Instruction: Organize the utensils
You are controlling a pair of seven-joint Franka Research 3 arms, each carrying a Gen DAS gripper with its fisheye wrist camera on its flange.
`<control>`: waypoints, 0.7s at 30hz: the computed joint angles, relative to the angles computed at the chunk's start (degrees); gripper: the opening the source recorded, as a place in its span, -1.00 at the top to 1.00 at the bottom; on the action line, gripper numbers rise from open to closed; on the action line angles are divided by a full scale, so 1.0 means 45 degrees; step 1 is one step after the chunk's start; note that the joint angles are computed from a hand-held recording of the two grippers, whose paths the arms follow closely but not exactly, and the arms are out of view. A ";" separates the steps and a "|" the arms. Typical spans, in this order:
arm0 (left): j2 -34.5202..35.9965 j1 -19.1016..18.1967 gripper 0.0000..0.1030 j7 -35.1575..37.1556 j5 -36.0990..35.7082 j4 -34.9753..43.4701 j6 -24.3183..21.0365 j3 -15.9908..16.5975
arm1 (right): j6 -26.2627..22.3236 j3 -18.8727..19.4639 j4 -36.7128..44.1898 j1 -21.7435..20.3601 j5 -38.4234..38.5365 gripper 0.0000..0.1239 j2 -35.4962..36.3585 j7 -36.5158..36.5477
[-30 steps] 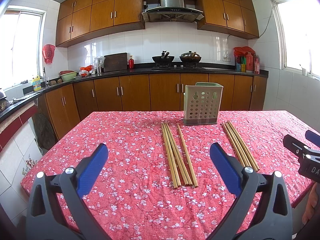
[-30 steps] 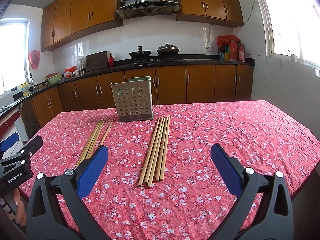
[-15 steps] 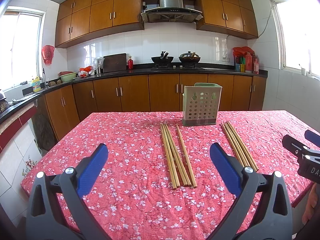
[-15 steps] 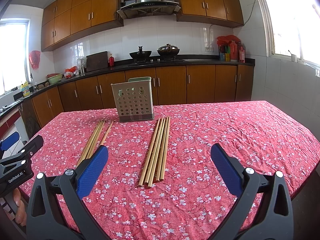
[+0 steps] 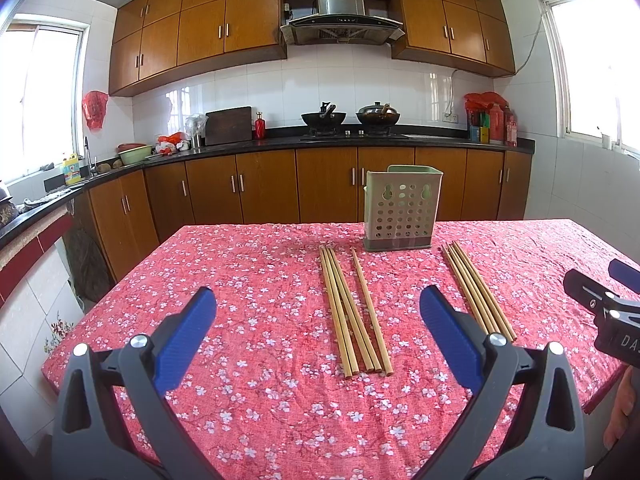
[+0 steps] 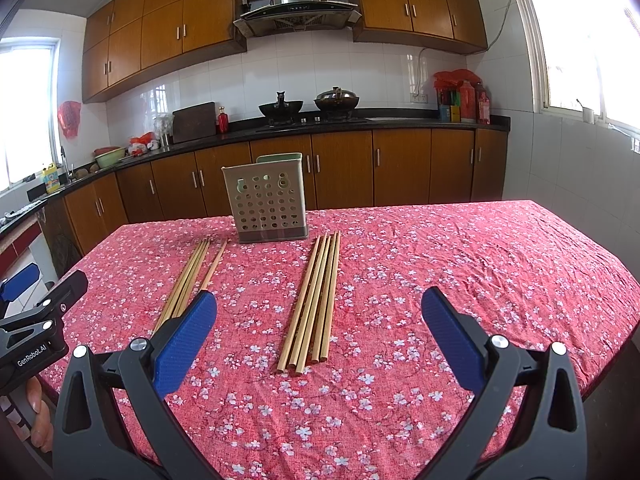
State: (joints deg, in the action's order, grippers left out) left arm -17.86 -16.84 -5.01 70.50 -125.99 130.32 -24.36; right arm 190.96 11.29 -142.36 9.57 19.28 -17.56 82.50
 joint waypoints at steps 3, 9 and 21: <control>0.0006 -0.0005 -0.93 0.0005 0.0002 0.0005 -0.0017 -0.0001 | 0.0005 0.0006 -0.0001 -0.0011 -0.0012 -0.64 0.0003 0.0007; 0.0009 -0.0012 -0.93 0.0010 0.0002 0.0008 -0.0016 0.0006 | -0.0048 0.0063 0.0060 -0.0077 -0.0028 -0.64 0.0016 0.0035; 0.0257 -0.0125 -0.93 -0.0007 -0.0057 0.0246 -0.0207 -0.0010 | -0.0181 -0.0142 0.0057 0.0066 -0.0073 -0.64 -0.0021 0.0098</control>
